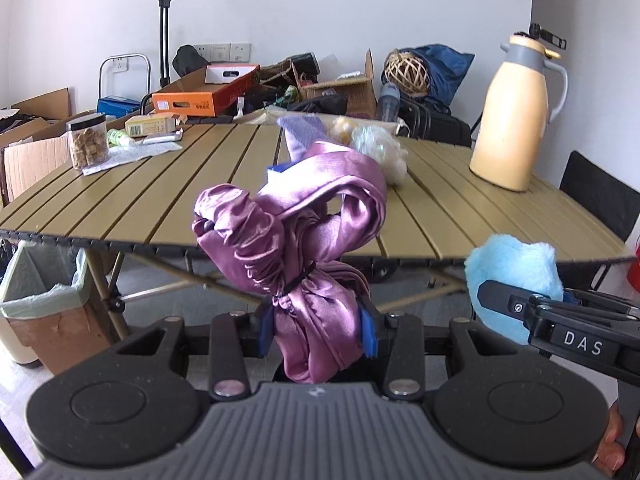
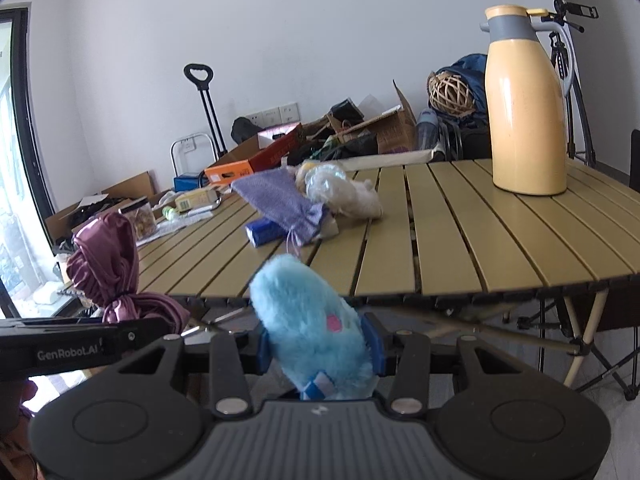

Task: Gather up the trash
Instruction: 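Carry the scrunchie and plush toy in both tools over the black bin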

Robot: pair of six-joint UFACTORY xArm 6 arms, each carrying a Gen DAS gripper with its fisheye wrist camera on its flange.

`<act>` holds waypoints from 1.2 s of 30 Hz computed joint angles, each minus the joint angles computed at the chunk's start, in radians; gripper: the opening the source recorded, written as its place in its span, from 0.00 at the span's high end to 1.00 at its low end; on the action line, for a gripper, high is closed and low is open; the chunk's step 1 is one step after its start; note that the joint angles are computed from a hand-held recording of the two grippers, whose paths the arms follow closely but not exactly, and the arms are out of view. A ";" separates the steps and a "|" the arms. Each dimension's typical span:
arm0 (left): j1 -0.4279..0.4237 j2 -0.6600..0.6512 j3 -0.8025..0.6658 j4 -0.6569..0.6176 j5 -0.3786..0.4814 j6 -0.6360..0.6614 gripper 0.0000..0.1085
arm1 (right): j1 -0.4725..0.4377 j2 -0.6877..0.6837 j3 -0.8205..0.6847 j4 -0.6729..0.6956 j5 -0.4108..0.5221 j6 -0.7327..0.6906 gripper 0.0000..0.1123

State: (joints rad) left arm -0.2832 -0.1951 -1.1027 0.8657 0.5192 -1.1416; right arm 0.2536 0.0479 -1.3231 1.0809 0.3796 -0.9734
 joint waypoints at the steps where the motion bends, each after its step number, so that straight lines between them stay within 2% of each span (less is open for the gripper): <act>1: -0.005 -0.008 0.012 -0.002 0.006 0.000 0.62 | 0.000 -0.010 0.015 -0.011 0.004 0.008 0.61; 10: -0.040 -0.042 0.105 -0.054 0.053 0.019 0.62 | -0.004 -0.071 0.142 -0.131 0.036 0.103 0.61; 20: -0.056 -0.018 0.155 -0.154 0.085 0.059 0.62 | -0.008 -0.068 0.217 -0.302 0.090 0.244 0.61; 36: -0.026 0.058 0.165 -0.293 0.133 0.137 0.62 | -0.018 0.023 0.202 -0.532 0.160 0.435 0.61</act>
